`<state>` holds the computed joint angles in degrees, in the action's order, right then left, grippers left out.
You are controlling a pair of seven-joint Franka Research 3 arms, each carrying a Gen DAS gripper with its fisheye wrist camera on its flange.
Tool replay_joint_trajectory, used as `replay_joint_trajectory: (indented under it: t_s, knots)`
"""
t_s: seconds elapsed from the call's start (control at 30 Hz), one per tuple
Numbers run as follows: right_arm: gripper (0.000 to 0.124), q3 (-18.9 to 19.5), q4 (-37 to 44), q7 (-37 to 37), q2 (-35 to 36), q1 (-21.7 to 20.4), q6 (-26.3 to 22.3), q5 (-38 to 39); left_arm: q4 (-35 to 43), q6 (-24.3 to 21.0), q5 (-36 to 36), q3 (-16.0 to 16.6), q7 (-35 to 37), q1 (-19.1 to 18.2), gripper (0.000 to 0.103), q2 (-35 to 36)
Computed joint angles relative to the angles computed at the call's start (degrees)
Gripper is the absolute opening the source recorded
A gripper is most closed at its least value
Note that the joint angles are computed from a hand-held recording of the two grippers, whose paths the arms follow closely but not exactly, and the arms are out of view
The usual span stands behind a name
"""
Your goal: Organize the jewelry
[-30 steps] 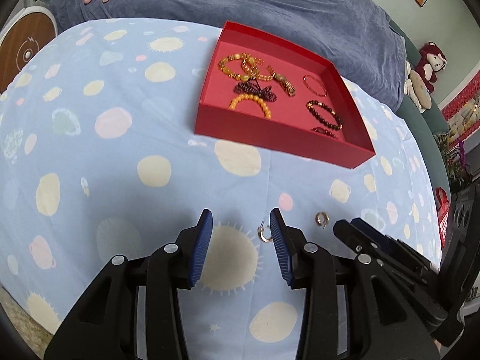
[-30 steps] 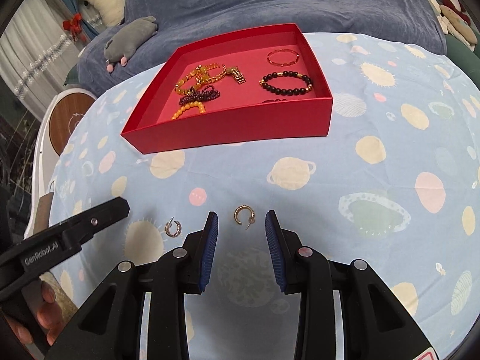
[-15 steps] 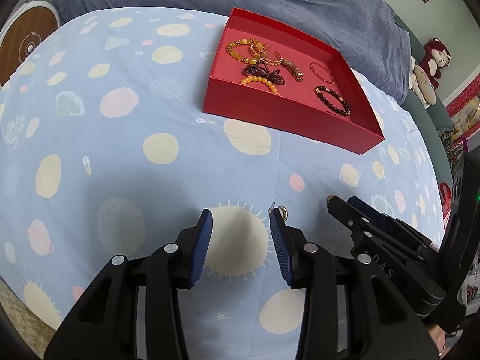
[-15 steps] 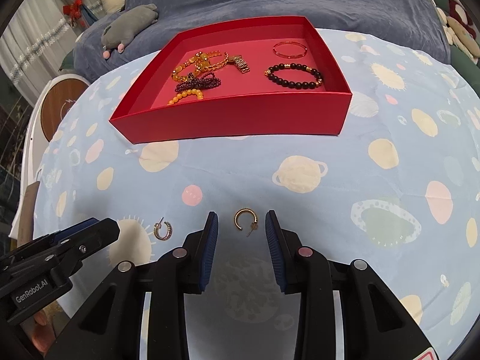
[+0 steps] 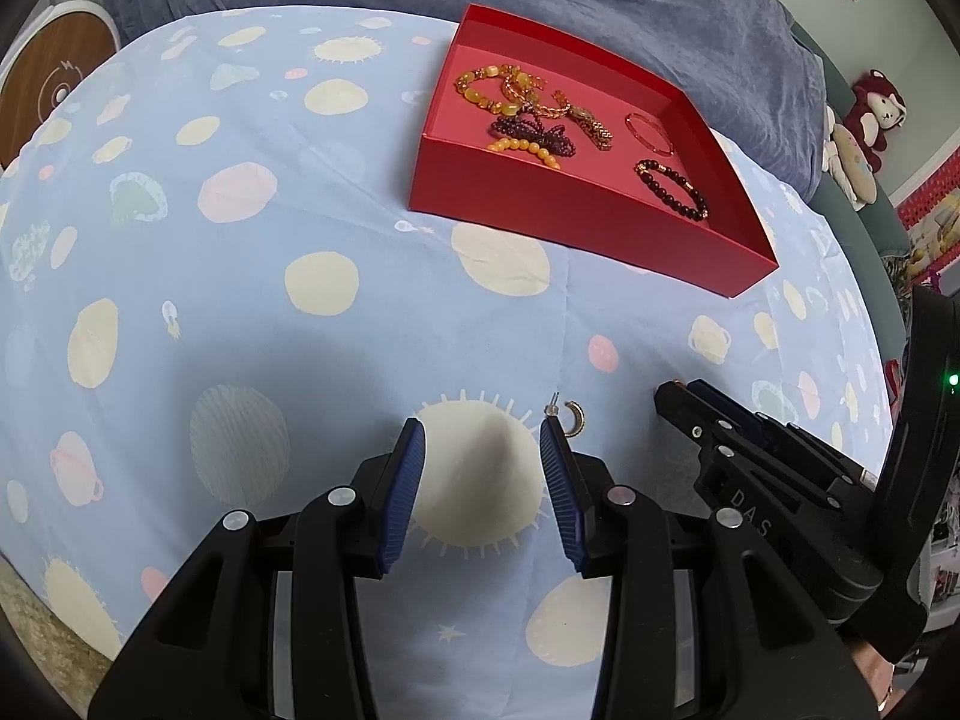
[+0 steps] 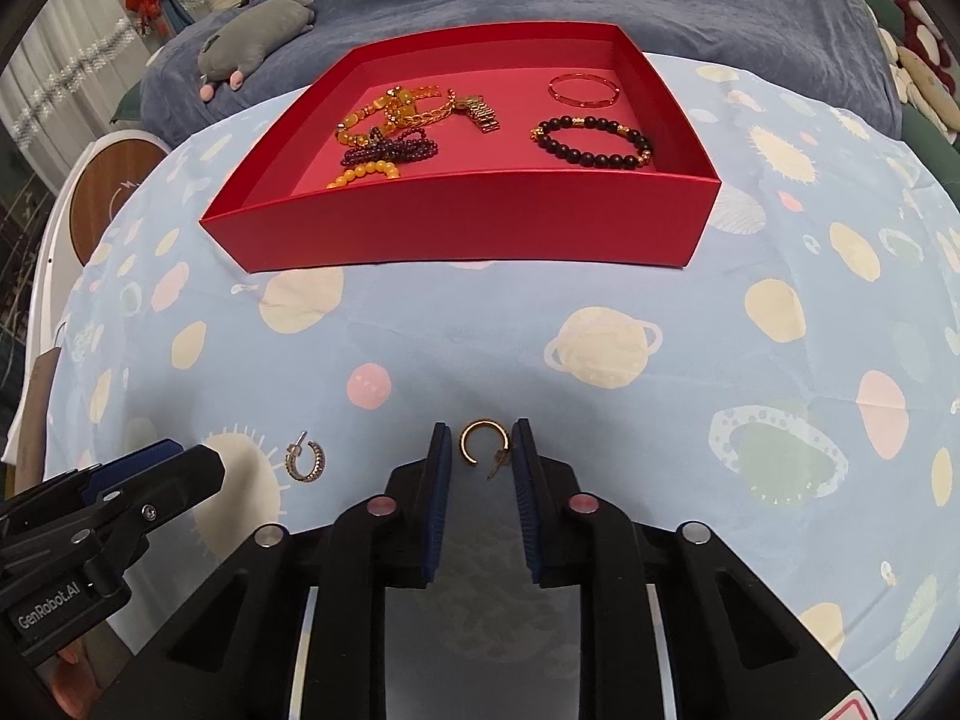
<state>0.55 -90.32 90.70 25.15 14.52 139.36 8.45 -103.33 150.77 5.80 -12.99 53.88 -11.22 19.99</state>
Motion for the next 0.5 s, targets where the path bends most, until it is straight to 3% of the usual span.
replay_joint_trajectory:
  t_s: [0.5]
  knots:
    - [0.016, 0.0, -6.7, 0.6, -4.7, -1.4, 2.4, 2.5, 1.3, -0.1, 1.0, -0.6, 1.1, -1.2, 0.046, 1.2]
